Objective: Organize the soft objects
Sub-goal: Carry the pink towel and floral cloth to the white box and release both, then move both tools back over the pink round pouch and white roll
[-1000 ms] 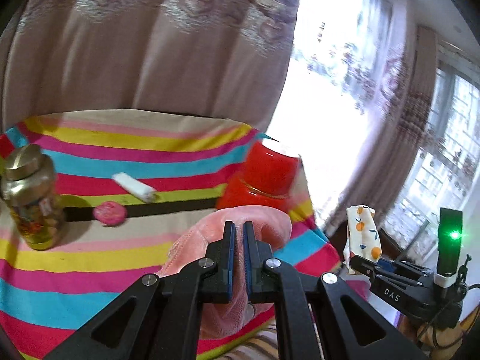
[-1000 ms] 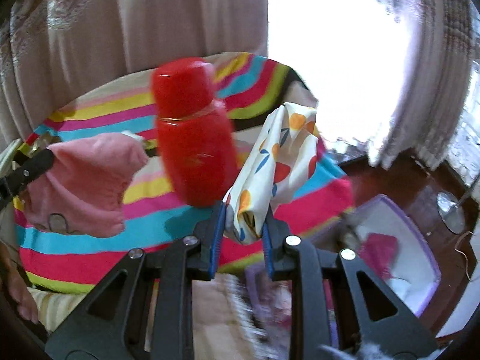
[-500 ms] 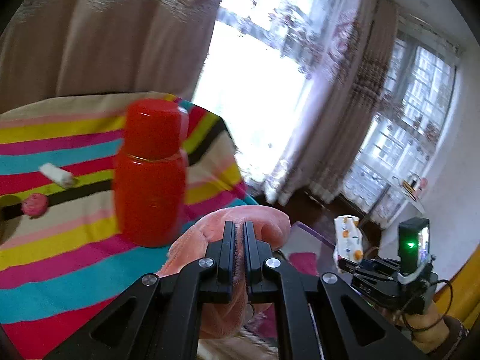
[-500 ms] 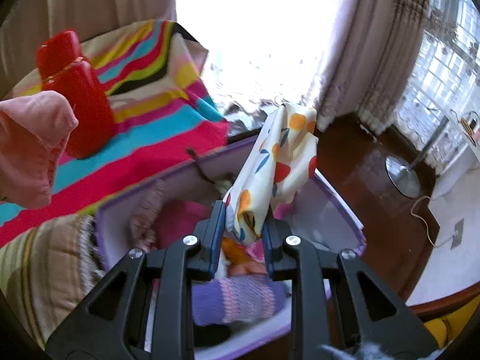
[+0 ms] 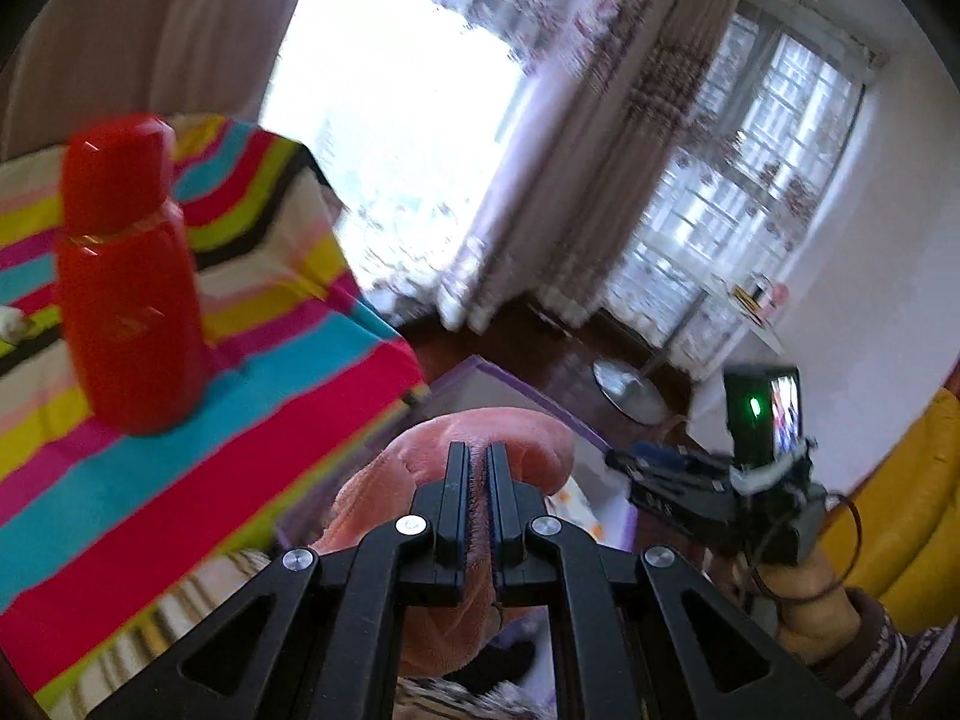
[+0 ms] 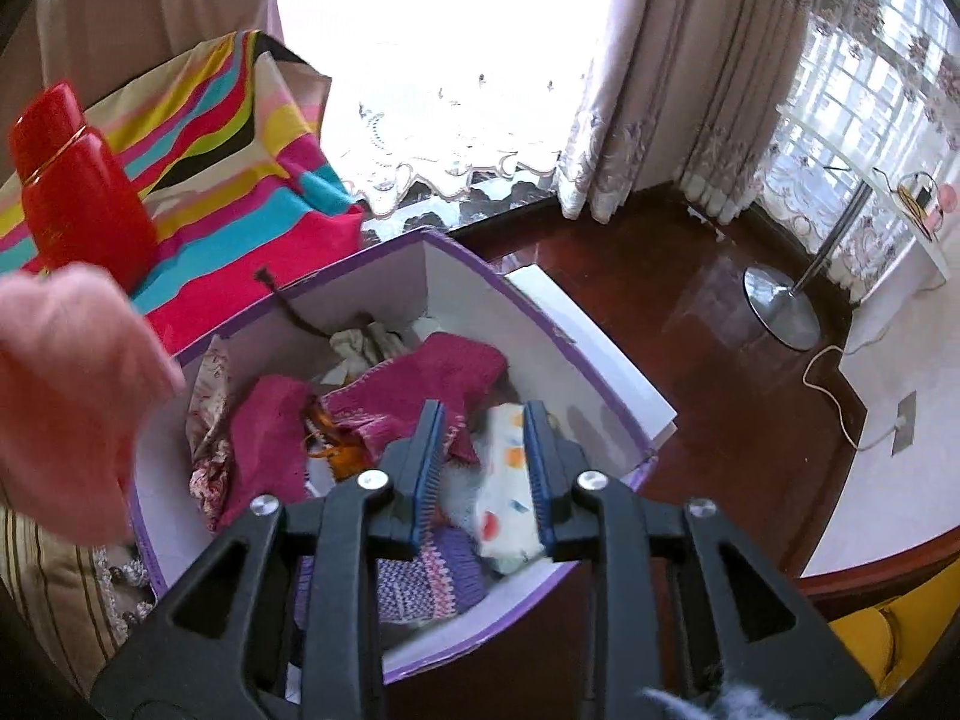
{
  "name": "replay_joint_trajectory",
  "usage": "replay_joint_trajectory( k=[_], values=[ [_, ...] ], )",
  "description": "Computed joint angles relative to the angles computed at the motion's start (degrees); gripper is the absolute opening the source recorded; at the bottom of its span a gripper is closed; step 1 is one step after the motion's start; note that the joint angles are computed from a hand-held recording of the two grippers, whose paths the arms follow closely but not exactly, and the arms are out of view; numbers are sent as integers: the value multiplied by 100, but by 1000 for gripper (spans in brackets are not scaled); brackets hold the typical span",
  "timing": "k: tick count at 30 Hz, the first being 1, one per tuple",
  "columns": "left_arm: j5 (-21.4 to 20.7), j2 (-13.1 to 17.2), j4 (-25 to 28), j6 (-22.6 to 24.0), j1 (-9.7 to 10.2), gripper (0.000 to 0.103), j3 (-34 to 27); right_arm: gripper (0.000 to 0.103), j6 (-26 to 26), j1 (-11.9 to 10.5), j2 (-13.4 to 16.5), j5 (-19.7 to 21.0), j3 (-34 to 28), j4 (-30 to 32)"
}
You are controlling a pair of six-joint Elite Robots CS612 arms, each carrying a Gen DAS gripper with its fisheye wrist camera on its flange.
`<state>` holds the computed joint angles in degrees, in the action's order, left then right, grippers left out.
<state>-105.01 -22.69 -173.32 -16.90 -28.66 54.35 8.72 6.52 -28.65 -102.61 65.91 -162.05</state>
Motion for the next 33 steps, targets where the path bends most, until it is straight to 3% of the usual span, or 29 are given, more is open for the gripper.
replay_joint_trajectory(
  k=[2,3,5,7,21,33],
  values=[
    [-422,102,442,99,16,13,-225,56,27,-21,-10,22,23,-83],
    [-387,119,630,138,2,16,-280,58,38,-27,-20,40,43,-140],
    [-159,117,873,246,-35,38,-305,60,29,-23,-25,55,51,-173],
    [-109,117,786,172,-29,45,-279,60,11,-24,-25,103,53,-175],
    [237,-5,296,-214,69,46,42,60,-394,100,-3,632,10,-396],
    [1139,-272,-171,-900,309,46,705,60,-1006,376,61,1248,-173,-340]
  ],
)
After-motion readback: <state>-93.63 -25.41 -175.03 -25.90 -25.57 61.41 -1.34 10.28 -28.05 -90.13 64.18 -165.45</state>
